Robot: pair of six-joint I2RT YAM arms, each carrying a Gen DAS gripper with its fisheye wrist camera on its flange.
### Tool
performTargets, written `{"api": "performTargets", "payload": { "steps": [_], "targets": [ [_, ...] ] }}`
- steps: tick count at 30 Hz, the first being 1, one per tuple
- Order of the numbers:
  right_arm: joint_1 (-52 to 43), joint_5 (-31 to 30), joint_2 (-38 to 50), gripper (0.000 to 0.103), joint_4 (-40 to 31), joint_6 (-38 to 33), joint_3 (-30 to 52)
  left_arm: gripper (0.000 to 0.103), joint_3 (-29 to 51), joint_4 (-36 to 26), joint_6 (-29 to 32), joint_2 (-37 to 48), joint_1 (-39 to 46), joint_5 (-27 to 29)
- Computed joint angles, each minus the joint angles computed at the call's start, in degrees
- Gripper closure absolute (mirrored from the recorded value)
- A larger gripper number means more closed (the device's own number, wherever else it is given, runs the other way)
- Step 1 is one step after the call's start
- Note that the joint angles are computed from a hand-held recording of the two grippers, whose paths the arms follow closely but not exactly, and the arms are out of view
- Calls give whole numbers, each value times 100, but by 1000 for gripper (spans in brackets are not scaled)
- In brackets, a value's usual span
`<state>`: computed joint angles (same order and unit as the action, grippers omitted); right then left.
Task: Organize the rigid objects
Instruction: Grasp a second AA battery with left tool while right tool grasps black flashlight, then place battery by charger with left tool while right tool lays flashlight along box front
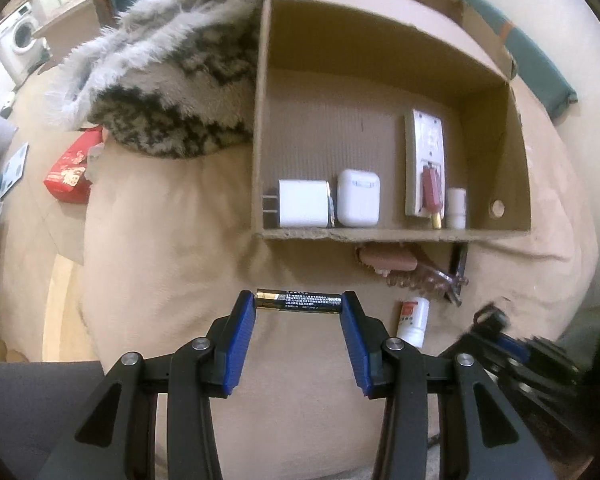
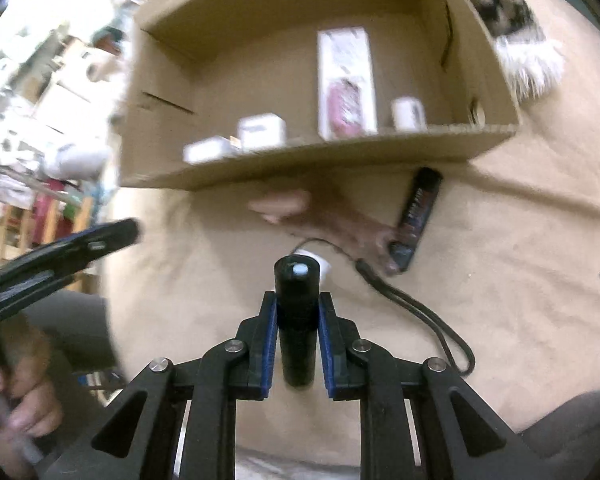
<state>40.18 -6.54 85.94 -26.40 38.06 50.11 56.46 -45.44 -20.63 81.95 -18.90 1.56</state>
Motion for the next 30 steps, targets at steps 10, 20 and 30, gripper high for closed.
{"api": "performTargets", "payload": {
  "steps": [10,20,30],
  "targets": [
    [-83,297,-698,83,-191,12,479,63,82,103,-190,-551,129,-418],
    [-472,443,-193,83,-399,-612,1879,63,47,204,-249,-598,262,-458],
    [-1161,153,459,83,429,-1033,1932,63,775,119,-214,223,70,-432]
  ]
}}
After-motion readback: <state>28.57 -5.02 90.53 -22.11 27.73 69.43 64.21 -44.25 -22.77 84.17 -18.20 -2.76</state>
